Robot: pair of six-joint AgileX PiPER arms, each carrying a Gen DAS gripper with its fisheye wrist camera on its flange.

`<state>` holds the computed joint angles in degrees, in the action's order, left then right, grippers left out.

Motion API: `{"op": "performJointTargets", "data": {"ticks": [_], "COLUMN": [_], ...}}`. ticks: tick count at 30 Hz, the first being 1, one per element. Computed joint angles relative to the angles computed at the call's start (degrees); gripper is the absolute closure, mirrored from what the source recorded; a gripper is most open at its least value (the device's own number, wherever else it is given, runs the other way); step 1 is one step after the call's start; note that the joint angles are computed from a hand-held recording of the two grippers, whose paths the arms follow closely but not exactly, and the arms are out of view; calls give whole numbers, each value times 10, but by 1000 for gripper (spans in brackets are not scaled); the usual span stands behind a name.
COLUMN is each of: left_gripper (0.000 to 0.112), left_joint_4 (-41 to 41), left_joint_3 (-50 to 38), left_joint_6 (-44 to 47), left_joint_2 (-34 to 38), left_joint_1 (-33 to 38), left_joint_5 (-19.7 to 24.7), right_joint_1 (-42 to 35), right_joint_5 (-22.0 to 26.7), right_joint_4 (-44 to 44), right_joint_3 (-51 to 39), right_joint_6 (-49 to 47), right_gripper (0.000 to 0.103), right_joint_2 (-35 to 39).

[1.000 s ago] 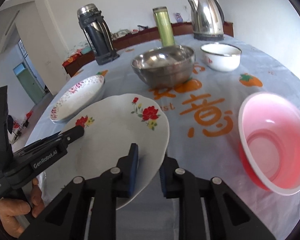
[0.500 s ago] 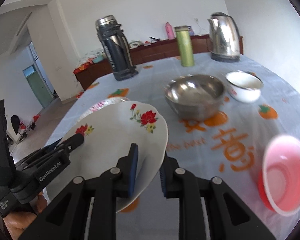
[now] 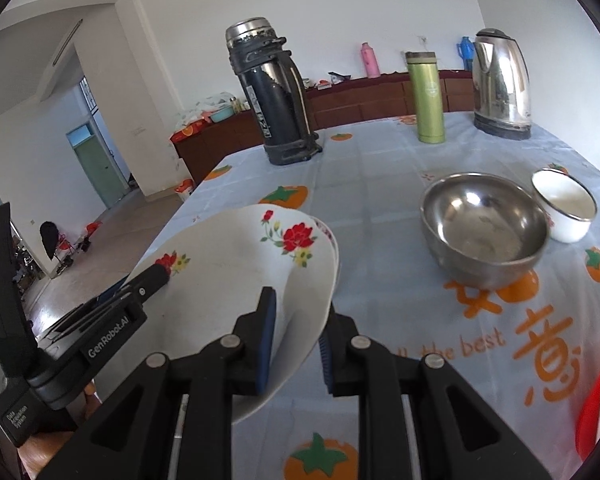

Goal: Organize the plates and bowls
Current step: 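Lower the red-flower plate onto the pink-floral plate and open the left tool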

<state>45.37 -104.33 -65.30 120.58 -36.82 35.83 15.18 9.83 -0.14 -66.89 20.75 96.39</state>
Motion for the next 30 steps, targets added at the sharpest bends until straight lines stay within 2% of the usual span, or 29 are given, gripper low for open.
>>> {"op": "performJointTargets", "data": {"ticks": [16,21,24,30], "left_gripper": [79,79,79,80], "left_joint_4": [-47,-63,-68,-20], "left_joint_3": [-112,-174,-204,-213], "left_joint_6": [46,78,93,106], "left_joint_2": [81,119,138,143], "left_joint_1": [26,23,21,-9], "left_joint_5": [48,81,102,87], "right_joint_1": [-14,-16,-8,2], "right_joint_5": [36,44,47,59], "right_joint_4": [113,77,-21,-90], "right_joint_3": [-101,-112,-120,-141], "right_joint_6": [-120,-85,-1,45], "right_gripper": [82,82,82,80], "right_joint_2": [98,107,113,130]}}
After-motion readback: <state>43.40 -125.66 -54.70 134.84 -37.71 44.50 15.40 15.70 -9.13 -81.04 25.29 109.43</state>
